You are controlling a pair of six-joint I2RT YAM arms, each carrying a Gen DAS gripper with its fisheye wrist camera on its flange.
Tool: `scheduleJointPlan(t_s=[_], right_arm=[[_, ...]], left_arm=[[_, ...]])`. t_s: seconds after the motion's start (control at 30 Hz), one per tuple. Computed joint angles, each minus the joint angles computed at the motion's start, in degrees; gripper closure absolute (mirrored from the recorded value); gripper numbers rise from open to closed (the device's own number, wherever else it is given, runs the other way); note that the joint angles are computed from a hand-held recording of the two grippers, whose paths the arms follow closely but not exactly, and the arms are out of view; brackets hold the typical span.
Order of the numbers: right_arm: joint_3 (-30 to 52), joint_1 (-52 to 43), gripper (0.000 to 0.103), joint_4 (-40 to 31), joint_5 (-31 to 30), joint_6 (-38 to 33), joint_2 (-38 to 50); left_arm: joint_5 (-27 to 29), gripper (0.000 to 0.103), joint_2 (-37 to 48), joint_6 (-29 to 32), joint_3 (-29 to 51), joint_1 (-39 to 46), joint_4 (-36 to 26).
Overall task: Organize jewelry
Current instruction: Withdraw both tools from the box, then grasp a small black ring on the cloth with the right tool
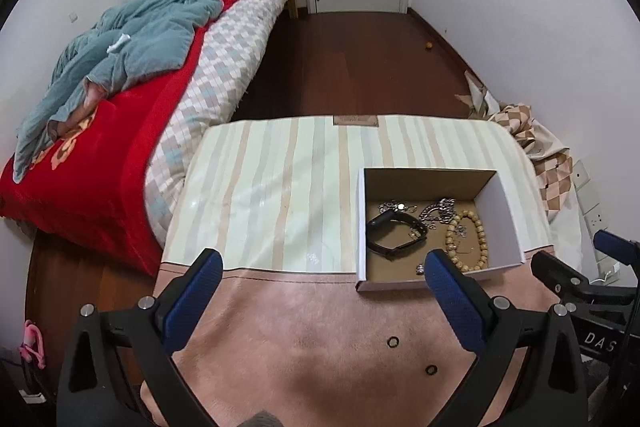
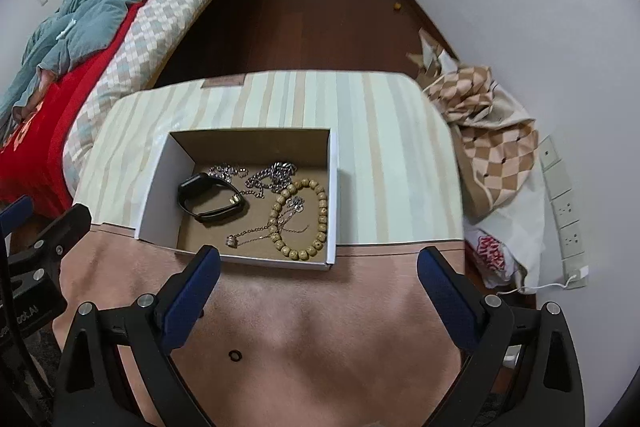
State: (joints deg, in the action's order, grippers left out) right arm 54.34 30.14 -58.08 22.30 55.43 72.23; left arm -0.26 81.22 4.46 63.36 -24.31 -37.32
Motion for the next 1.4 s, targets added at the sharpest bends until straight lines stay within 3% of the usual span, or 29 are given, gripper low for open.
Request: scheduleJointPlan(t_s=[0.33,0.57,0.7,0.87,0.9,1.0,1.03,1.1,1.2,1.3,1.37,1.4], right_arm=[[7.3,13.2,0.003,-15.2,8.9,14.4,-3.6],[8.5,20.1,0.003,-20.2,10.4,23.0,-4.5],[4.6,23.1,0.003,-17.9,9.2,26.6,-4.9],[-8.6,27.1,0.004,-2.1,5.1,30.1,-3.8],[-11.9,27.9,0.008,3.3,4.5,30.3,-2.4],[-18.1,28.3,0.037,16.3,1.8,29.1,2.2],[-19.7,28.4,0.042,20.8,1.0,28.8,4.4],[-20.7,29.3,0.044,26.8,1.1,28.1,9.2],[-20.0,29.6,0.051,32.1,1.5,26.0,14.7],[-17.3,30.5,0.059,31.6,3.3,25.0,18.9],[-15.8,30.8,0.07,30.9,4.2,24.3,20.5],[-15.4,30.7,0.088,30.7,4.5,23.8,21.0]], left_arm=[[1.2,0.0,-10.0,0.4,-2.1,0.9,-3.9],[2.2,0.0,-12.8,0.9,-4.1,2.2,-4.9],[0.5,0.0,-13.5,1.6,-10.0,3.4,-2.8],[-4.8,0.0,-10.9,3.9,-20.8,5.3,4.9],[-5.8,0.0,-9.3,4.3,-22.7,5.7,7.0],[-7.7,0.0,-4.8,5.4,-25.9,7.0,11.6],[-8.0,0.0,-3.5,5.6,-26.6,7.5,12.9],[-8.3,0.0,-1.7,6.3,-27.8,8.4,14.9],[-7.9,0.0,-0.5,7.5,-28.3,9.9,16.3],[-7.3,0.0,0.4,7.9,-27.7,10.8,16.4],[-7.1,0.0,0.6,7.6,-27.4,10.6,16.4],[-6.8,0.0,0.6,7.5,-27.2,10.3,16.4]])
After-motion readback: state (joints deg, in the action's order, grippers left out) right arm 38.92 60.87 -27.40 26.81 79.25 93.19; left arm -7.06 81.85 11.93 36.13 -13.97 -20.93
